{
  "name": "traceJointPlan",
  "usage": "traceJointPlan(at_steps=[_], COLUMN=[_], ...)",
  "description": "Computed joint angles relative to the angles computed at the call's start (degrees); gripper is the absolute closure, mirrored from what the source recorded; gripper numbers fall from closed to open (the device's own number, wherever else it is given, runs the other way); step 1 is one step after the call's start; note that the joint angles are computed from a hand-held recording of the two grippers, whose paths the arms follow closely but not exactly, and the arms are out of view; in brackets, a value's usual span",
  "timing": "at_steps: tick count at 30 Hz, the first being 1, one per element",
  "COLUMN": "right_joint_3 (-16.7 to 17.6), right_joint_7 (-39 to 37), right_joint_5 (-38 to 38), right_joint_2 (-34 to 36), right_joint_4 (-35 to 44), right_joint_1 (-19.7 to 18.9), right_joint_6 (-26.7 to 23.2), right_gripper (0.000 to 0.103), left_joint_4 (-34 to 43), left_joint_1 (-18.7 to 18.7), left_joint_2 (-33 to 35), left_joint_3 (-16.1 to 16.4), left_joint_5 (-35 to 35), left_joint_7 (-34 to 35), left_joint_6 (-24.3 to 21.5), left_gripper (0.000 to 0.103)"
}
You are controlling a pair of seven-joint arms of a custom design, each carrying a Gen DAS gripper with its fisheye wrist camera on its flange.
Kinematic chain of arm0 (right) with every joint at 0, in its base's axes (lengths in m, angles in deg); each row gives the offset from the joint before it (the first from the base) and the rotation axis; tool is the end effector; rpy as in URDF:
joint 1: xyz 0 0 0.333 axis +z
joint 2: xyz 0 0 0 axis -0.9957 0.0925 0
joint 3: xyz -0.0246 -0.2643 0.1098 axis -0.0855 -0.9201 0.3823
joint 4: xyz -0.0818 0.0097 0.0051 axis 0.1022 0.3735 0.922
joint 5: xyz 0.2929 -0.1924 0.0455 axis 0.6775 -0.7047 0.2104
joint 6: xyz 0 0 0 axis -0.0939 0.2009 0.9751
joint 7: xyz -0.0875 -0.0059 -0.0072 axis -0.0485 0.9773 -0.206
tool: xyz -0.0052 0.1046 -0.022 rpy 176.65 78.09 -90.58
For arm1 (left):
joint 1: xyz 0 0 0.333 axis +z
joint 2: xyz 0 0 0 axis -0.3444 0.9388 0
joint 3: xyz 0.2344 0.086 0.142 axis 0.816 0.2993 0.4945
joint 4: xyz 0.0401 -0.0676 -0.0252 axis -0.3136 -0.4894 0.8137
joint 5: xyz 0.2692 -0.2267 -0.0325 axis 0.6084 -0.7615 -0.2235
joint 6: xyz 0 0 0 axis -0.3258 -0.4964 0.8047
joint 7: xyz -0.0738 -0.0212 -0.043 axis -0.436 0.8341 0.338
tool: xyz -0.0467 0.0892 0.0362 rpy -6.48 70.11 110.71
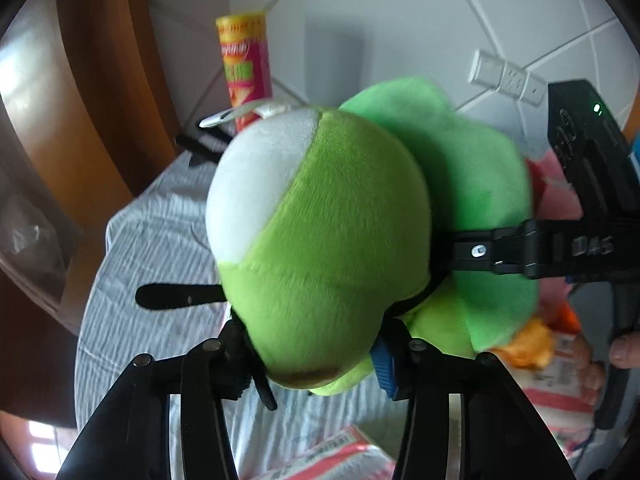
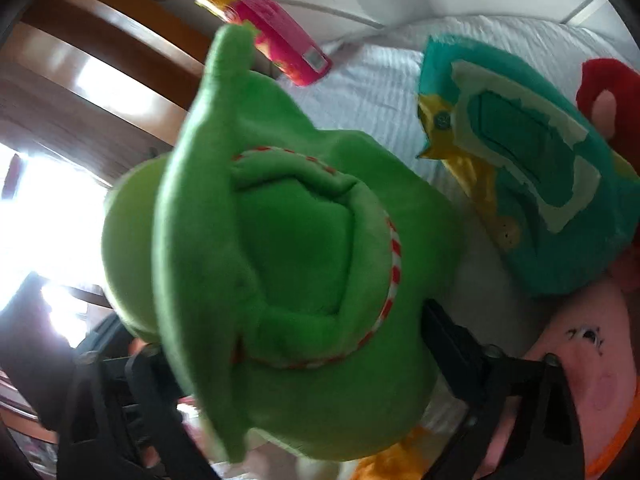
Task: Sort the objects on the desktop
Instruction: 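Close both tools on the green plush frog and lift it, then carry the green plush frog over the blue bin and open both tools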
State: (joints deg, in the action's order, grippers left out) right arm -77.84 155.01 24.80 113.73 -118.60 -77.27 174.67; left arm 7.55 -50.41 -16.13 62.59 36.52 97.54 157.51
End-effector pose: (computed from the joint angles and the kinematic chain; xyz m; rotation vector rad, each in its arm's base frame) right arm 0.7045 0.1760 0.3227 -1.8297 1.6163 0.3054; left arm 0.5922 -0.4244 0.3417 -1.7701 1.9707 -0.6454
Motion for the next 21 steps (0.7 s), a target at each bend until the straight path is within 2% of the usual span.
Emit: traceJointPlan(at_steps=[3, 8, 10, 13, 17, 21], right_joint_3=[1.21, 2.12, 2.41, 1.45, 0.16, -0.76], right_joint_7=[-4.06, -10.33, -13.38, -15.62, -16.73, -21.21], right_joint_5=[3.03, 7.60, 10.10, 11.68, 14.44, 19.76], right_joint_2=[-4.53, -11.48, -14.51, -17.85, -23.30, -29.36], right_joint_4=[-6.28, -13.04, -16.03, -18.08, -23.23, -30.46], right_joint_1=[-0.85, -1.85, -2.27, -1.84, -2.19, -2.41], right_joint_6=[4.73, 7.08, 8.04, 9.01, 8.37, 8.76], right_gripper=[0.027, 0.043, 0.045, 0.057, 0.059, 0.060], left_joint_4=[-0.21, -0.29, -0.25, 0.20, 0.42, -1.54], left_joint_1=[-1.21, -2.73, -3.94, -5.37, -6.08, -7.78], left_joint_2=[-1.77, -4.92, -6.32, -7.81, -8.80, -10.71], left_joint_3=[0.82, 1.26, 1.51, 1.37, -0.16, -0.77], left_joint_5=[1.93, 5.12, 7.08, 9.22, 8.95, 10.54], left_joint_7=[-0.40, -1.23, -2.07, -2.83, -1.88, -2.97], left_joint_6=[-0.40, -0.71, -1.06, -2.14, -3.79, -4.45], left_gripper=[0.058, 0.058, 0.058, 0.059, 0.060, 0.060])
